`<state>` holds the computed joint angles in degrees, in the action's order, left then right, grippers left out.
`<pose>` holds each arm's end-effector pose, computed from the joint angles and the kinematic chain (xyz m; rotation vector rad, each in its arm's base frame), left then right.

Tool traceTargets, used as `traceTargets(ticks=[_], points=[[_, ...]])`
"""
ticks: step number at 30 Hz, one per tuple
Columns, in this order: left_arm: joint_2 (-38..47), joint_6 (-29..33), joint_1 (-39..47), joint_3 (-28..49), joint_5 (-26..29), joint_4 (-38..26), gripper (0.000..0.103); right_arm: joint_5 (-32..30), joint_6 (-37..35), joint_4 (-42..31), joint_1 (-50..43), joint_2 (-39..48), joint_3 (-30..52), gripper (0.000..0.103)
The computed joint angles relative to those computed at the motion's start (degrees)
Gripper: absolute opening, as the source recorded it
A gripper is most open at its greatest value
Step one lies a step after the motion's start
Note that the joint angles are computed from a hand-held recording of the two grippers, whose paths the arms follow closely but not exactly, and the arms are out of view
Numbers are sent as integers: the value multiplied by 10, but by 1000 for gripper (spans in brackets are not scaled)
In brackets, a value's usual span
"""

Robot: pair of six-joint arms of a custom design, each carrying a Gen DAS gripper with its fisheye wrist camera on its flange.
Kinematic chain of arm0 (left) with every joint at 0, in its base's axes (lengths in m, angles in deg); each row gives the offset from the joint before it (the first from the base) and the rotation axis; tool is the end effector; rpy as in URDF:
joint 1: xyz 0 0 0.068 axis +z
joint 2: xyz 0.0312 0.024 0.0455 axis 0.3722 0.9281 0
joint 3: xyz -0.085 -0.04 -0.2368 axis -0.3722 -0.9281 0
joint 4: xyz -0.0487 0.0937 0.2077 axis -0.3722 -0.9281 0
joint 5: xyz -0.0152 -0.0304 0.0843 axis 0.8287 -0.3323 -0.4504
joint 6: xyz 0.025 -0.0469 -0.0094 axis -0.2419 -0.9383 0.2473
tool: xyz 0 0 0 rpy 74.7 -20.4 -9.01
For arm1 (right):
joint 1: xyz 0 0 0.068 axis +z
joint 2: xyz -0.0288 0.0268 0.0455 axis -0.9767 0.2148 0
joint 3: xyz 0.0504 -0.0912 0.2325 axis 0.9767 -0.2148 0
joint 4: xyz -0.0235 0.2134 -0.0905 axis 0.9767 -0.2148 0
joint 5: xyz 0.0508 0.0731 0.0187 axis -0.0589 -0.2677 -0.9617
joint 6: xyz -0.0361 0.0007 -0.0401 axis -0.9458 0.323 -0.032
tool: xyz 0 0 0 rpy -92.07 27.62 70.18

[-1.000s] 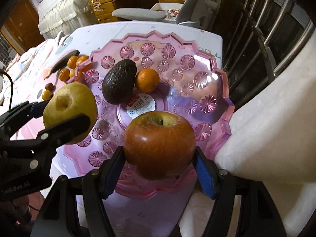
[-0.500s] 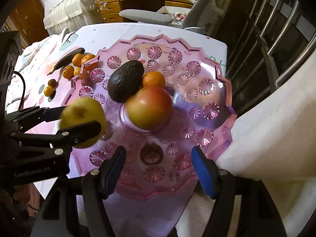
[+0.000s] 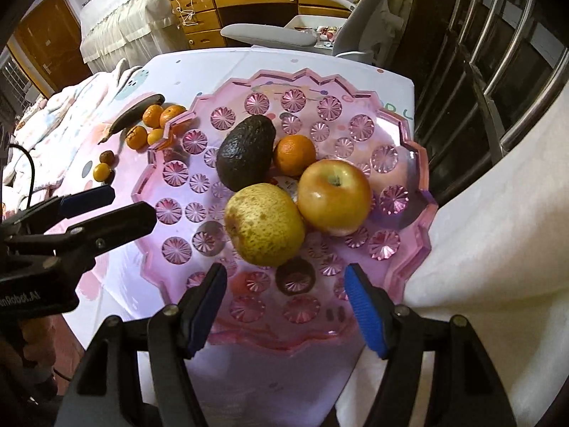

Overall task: Organize fruits
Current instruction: 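Open the right gripper to drop the apple while the left gripper releases the pear into the bowl, then withdraw both tools from the bowl back over the table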

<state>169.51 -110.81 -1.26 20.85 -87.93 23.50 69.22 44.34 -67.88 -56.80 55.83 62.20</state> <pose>0.2493 -0.0969 0.1264 -0.9456 2.4359 -0.2054 0.3749 0.1516 0.1354 -1.3561 2.5406 0.3170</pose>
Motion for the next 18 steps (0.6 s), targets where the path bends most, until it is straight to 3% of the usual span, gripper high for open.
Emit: traceTargets(ticks=[12,18], points=[[-151,-65,-46,-141,-31,-21,87,-27,82,54,22,-77,-128,69],[-312,-90,-58,-221,-38,-112,87,-34,137,114,59,-148,-224,69]])
